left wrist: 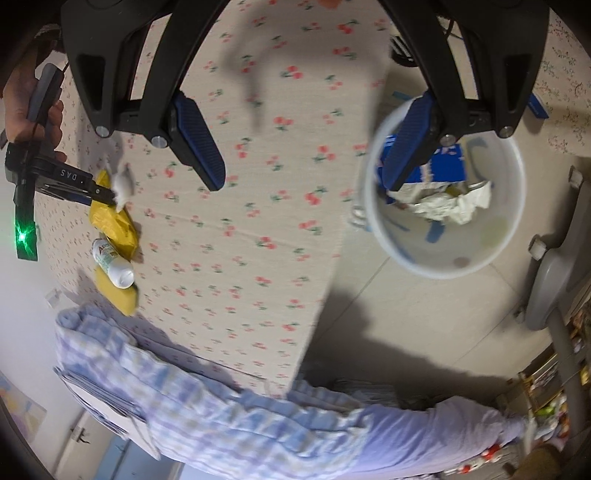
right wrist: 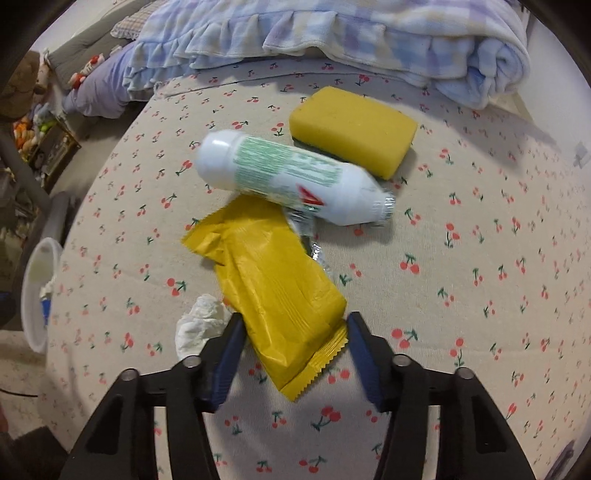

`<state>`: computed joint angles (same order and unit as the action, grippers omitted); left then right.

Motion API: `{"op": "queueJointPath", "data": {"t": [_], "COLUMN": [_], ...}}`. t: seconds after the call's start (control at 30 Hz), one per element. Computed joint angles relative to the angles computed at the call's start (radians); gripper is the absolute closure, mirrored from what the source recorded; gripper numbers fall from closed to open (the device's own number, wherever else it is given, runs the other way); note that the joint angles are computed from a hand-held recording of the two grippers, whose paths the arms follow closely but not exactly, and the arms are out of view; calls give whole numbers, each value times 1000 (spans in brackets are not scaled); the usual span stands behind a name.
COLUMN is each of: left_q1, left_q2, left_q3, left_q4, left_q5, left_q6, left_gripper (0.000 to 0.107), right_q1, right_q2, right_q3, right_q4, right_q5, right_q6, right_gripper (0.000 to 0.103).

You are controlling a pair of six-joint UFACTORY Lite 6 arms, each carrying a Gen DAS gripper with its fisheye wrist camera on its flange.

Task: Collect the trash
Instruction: 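Grasp the yellow wrapper with clear plastic on the table with the right tool, then grasp the small white tissue with the left tool while right lifts the wrapper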

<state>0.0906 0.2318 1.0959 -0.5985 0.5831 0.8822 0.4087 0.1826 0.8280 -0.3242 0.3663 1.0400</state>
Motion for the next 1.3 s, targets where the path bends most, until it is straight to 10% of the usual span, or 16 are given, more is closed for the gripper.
{"op": "queueJointPath", "data": {"t": [0.4,0.9,1.3], "left_q1": [-343,-611,-577], "left_q2": [-8,155,122], "left_q3": [-88,-42,-51], "left_q4": [-125,-269,-297], "left_q5": [-64,-211,-170], "left_q6": [-1,45,96], "left_gripper": [21,75,89], "right_q1": [-43,-173,-199], "right_q2": [-412,-714,-760], "right_q3": [-298,-520,-537], "right_q4": [182,286,377], "right_q5": [12,113,123], "right_q6": [-153,-291,-391], "right_gripper": [63,64,75]}}
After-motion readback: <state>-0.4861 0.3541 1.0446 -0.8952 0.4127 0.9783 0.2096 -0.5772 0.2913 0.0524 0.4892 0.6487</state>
